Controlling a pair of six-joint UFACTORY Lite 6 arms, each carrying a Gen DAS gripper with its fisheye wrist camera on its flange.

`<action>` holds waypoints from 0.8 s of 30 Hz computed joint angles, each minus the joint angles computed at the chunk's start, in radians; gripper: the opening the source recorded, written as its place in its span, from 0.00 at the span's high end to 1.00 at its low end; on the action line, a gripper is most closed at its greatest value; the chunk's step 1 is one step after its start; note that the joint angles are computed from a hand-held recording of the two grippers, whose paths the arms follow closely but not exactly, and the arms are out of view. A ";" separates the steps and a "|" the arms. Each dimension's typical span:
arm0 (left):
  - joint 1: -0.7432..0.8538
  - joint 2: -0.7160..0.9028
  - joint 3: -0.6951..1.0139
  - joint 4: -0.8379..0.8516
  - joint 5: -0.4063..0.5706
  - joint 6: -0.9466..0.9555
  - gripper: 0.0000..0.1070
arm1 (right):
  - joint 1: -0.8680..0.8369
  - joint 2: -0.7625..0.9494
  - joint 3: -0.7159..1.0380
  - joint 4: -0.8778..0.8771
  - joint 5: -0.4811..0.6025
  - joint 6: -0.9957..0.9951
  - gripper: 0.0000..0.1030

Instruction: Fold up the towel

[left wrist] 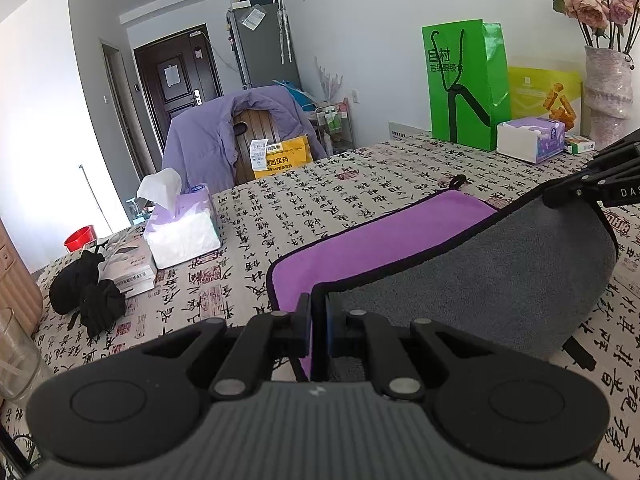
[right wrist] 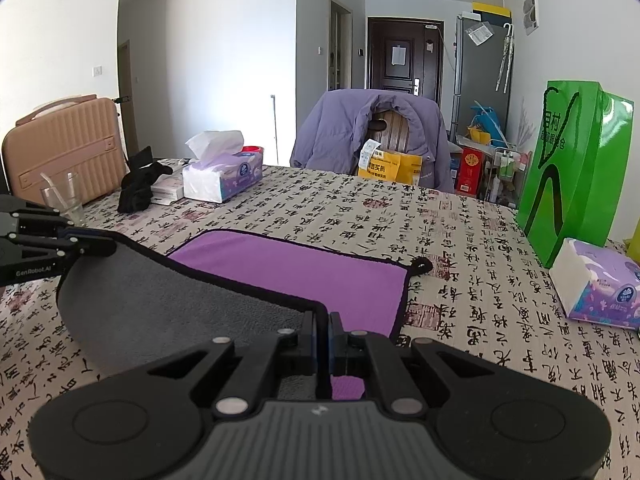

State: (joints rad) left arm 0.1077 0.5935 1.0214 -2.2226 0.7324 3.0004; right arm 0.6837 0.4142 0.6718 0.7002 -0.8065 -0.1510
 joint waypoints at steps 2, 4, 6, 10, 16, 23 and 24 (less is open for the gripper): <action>-0.012 0.014 0.024 -0.006 -0.010 -0.008 0.93 | -0.009 0.003 0.006 -0.009 0.005 0.000 0.95; -0.014 0.018 0.030 -0.008 -0.013 -0.007 0.93 | 0.000 0.000 0.000 0.001 0.000 -0.001 0.95; -0.022 0.030 0.047 -0.012 -0.019 -0.009 0.93 | 0.000 0.000 0.001 0.001 0.000 -0.002 0.95; -0.034 0.051 0.075 -0.025 -0.028 -0.014 0.93 | -0.030 0.013 0.018 -0.029 0.011 0.001 0.95; -0.046 0.083 0.118 -0.038 -0.036 -0.022 0.93 | -0.088 0.051 0.066 -0.089 0.030 0.004 0.95; -0.055 0.102 0.148 -0.050 -0.044 -0.015 0.93 | -0.108 0.067 0.091 -0.106 0.037 -0.010 0.95; -0.057 0.107 0.156 -0.050 -0.047 -0.018 0.93 | -0.106 0.068 0.094 -0.101 0.038 -0.015 0.95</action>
State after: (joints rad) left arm 0.0506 0.7005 1.1772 -2.2724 0.6852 2.9829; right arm 0.5775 0.4826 0.7661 0.5988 -0.7685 -0.1657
